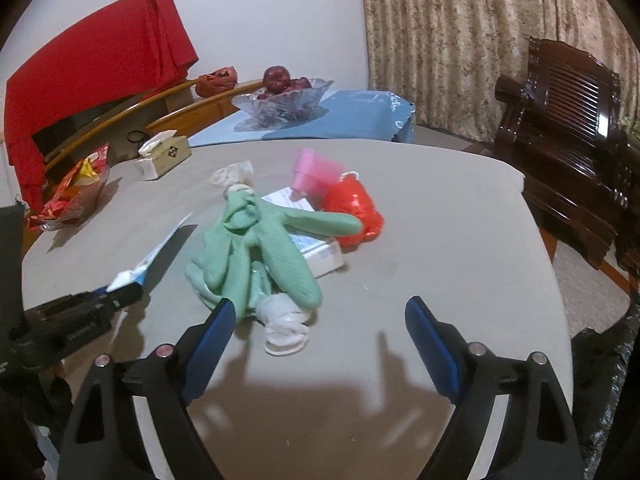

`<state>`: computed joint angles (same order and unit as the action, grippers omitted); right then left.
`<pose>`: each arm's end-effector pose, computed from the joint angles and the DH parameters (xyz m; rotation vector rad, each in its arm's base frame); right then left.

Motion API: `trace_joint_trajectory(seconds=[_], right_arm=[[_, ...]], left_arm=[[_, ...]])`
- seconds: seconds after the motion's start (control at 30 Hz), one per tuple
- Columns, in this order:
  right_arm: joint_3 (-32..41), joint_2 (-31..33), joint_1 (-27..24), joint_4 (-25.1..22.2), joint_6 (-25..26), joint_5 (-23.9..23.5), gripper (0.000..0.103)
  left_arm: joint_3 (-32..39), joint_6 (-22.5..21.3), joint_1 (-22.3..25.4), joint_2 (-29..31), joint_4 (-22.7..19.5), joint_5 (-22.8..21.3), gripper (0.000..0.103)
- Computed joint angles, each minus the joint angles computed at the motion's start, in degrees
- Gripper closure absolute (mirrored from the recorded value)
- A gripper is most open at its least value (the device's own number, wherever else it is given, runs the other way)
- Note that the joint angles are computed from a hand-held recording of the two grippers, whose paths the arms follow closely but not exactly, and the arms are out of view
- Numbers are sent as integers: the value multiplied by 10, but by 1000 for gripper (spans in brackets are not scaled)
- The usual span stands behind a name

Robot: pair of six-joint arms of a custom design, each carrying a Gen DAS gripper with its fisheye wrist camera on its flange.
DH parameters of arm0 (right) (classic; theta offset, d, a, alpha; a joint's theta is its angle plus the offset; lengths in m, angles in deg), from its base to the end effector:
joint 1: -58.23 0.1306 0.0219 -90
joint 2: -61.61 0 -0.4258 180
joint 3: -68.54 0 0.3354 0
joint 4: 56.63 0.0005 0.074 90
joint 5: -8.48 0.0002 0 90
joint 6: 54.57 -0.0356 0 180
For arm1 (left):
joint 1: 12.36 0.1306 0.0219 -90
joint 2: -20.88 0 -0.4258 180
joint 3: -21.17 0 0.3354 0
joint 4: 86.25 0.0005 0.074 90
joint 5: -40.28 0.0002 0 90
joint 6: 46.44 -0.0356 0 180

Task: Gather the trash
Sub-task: 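Grasp the green rubber glove with the right tool while the left tool holds the tube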

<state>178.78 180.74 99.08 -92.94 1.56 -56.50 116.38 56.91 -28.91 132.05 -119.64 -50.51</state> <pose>0.4907 0.4038 0.3752 0.0689 2.2736 0.1671 0.5458 -0.1622 0.3522 0.0620 2.4432 -0.2173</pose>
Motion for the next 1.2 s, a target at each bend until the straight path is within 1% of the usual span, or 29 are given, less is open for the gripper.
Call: trace_joint_trajectory(seconds=[0.1, 0.23, 0.3, 0.5, 0.67, 0.8, 0.83, 0.87, 0.9, 0.93, 0.97, 1.0, 1.03, 1.07, 1.1, 1.13, 1.2], right_arm=[[13, 6, -1, -4, 5, -1, 18], [34, 16, -4, -8, 15, -5, 18], [51, 25, -6, -11, 22, -8, 18], [108, 55, -14, -24, 38, -29, 19], [180, 96, -20, -60, 53, -42, 19], [223, 123, -26, -102, 48, -53, 19], [228, 127, -26, -108, 48, -54, 24], [235, 131, -26, -118, 50, -53, 30], [238, 133, -25, -124, 50, -54, 34], [238, 133, -25, -127, 52, -54, 43], [237, 132, -24, -124, 55, -54, 58], [222, 124, -25, -109, 57, -66, 65], [212, 117, -26, -98, 57, -74, 78], [206, 113, -26, -93, 60, -78, 88], [195, 105, -26, -82, 66, -93, 91], [189, 100, -26, -76, 70, -99, 94], [172, 88, -24, -61, 76, -105, 96]], left_arm=[[14, -1, 3, 13, -15, 5, 74], [25, -3, 5, 20, -17, 4, 75], [25, -2, 5, 18, -13, 2, 75], [14, -1, 1, 2, 16, -2, 75], [19, 2, 5, -1, 17, 0, 75], [20, 5, 7, -3, 18, -2, 75], [21, 5, 7, -3, 18, -2, 75], [21, 4, 7, -3, 19, -2, 75], [22, 4, 6, -3, 18, -2, 75], [23, 4, 5, -3, 17, -2, 75], [24, 4, 5, -3, 17, -2, 75], [25, 3, 4, -4, 16, -1, 75], [25, 3, 3, -4, 17, 0, 75], [25, 2, 2, -5, 17, 1, 75], [23, 2, 1, -7, 18, 1, 75], [22, 1, 0, -10, 20, 1, 75], [20, 0, -2, -14, 23, 2, 75]])
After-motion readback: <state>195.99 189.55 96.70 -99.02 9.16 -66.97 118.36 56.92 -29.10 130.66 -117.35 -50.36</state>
